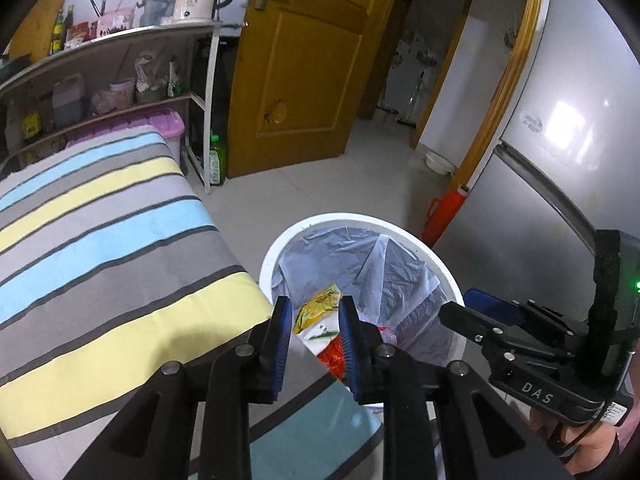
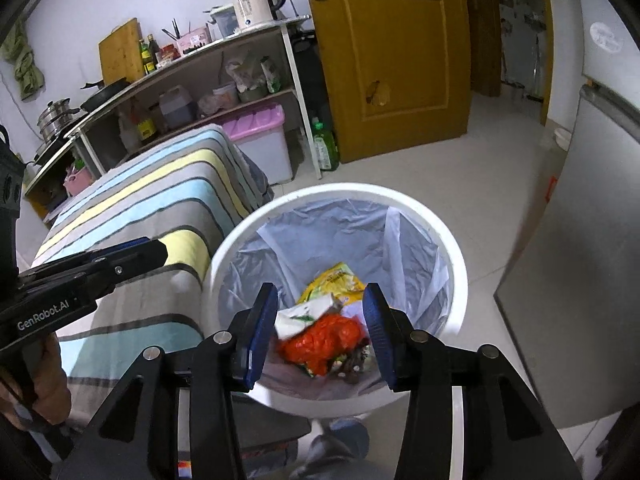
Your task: Collect trash
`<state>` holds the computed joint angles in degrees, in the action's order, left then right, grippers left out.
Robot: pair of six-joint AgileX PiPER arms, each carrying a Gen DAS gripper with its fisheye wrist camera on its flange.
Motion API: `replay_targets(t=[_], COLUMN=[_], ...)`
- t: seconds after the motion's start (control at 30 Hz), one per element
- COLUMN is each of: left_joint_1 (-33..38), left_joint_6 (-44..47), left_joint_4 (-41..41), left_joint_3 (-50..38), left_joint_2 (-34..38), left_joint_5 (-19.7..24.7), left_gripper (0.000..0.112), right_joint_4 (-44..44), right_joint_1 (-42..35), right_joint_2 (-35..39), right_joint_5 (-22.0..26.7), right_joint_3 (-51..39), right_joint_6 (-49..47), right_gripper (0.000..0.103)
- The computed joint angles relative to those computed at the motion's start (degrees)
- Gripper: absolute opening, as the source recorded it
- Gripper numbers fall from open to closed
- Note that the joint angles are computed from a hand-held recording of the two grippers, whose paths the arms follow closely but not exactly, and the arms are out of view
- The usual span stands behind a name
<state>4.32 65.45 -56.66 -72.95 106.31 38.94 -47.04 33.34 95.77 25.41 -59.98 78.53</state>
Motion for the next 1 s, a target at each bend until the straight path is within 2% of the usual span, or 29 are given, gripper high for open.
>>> replay_targets(t=[0.17, 0.43, 0.63, 1.0], left_joint_1=[2.7, 9.6, 16.2, 27.8], left_joint_6=[5.6, 15.6, 20.9, 27.3], left_joint_4=[-4.2, -10.6, -13.2, -13.1], left_joint_3=[5.4, 16.4, 23.3, 31.8], left_joint_2=[-5.3, -16.5, -24.0, -33.1], left_joint_5=[0.2, 2.8, 7.0, 15.2], left_gripper=[0.024, 0.026, 0.027, 0.027], right_joint_4=[-6.2, -12.4, -14.2, -15.8], right_joint_1=[5.6, 17.0, 26.2, 36.8], right_joint_2=[-3.0, -6.8, -7.1, -7.3], right_joint_5=[5.5, 16.0, 23.8, 31.6], right_joint_3=[0.4, 0.7, -0.3, 0.5], right_joint_6=[7.2, 15.6, 18.8, 24.3], right_gripper=[0.046, 0.046, 0.046, 0.046])
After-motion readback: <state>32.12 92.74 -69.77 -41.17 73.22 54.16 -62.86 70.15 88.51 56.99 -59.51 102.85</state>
